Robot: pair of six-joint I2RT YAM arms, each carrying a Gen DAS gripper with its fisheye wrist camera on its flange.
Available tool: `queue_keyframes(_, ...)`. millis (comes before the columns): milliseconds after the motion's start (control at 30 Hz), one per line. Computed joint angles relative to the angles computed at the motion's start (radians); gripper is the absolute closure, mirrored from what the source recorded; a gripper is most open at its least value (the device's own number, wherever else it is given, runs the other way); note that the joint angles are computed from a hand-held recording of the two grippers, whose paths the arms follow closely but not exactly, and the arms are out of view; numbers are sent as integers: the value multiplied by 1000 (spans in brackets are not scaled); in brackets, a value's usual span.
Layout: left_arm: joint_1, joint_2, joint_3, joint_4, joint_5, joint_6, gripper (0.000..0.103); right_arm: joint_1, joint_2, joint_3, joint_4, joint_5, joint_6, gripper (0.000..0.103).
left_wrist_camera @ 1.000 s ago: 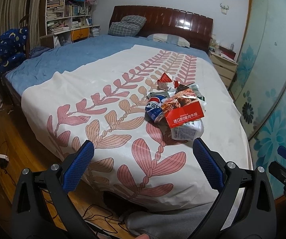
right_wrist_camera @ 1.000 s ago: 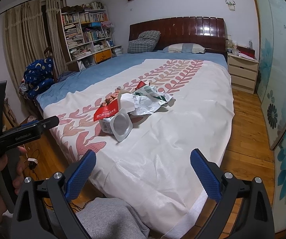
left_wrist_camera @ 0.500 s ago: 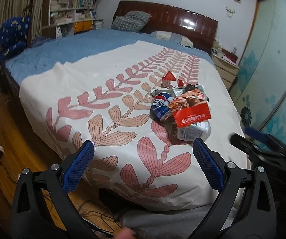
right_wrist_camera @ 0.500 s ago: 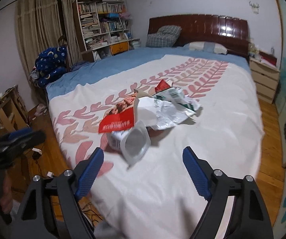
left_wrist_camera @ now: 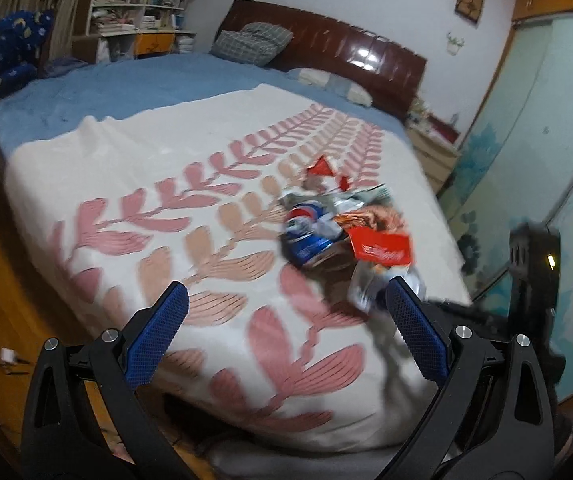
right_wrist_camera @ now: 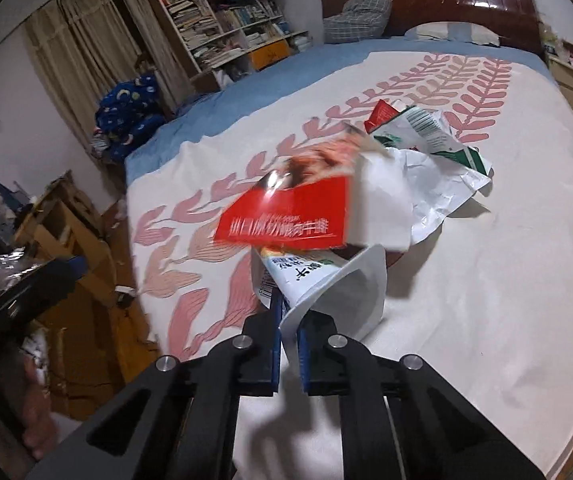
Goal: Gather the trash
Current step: 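Grasp the blue Pepsi can with left gripper while right gripper grasps white yogurt cup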
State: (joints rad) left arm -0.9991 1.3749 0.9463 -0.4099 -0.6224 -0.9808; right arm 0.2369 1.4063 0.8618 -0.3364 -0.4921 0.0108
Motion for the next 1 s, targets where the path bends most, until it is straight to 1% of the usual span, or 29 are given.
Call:
queue_keyframes(100,52,17,-14,130,80,63,5,-77,-98,-21,-85,-84,-45,94)
queue_keyframes(133,71,41,2,148,109,79,5,-111,-140,-29,-125,-112,-61,94)
queue_keyframes(233,126,144,92,131,154,121,5,-252,-216,-27,-263,-211,-150,94)
queue_keyframes(300,174,202,134,142,206,132,5,-356,-220,-11,-357,-283,-219,94)
queue_keyframes(367,237,256,162,174,293,119,5,-452,-209,3,-437,-342,-284,94)
queue_keyframes(433,302,312,181,207,385,78,5,-514,-203,18,-498,-371,-348,94)
queue_keyframes(467,320,332,189,212,412,64,5,-528,-203,23,-519,-377,-372,94)
queue_keyframes(533,359,366,189,242,474,36,5,-549,-202,29,-540,-384,-408,94)
queue_keyframes(600,395,397,170,305,547,8,6,-556,-201,39,-555,-385,-431,94)
queue_keyframes(633,411,417,170,319,581,-13,7,-559,-203,40,-557,-383,-434,94)
queue_keyframes(667,418,439,175,327,606,-24,14,-547,-203,26,-530,-377,-422,94)
queue_keyframes(700,420,456,184,328,622,-28,33,-547,-200,27,-531,-379,-424,94)
queue_keyframes(767,422,498,214,316,659,-25,61,-550,-198,23,-533,-383,-429,94)
queue_keyframes(833,422,507,196,356,674,-59,63,-550,-188,23,-530,-387,-428,94)
queue_keyframes(900,423,501,183,375,670,-77,67,-547,-183,20,-521,-384,-428,94)
queue_keyframes(1000,414,464,163,370,643,-70,73,-544,-183,18,-514,-382,-423,94)
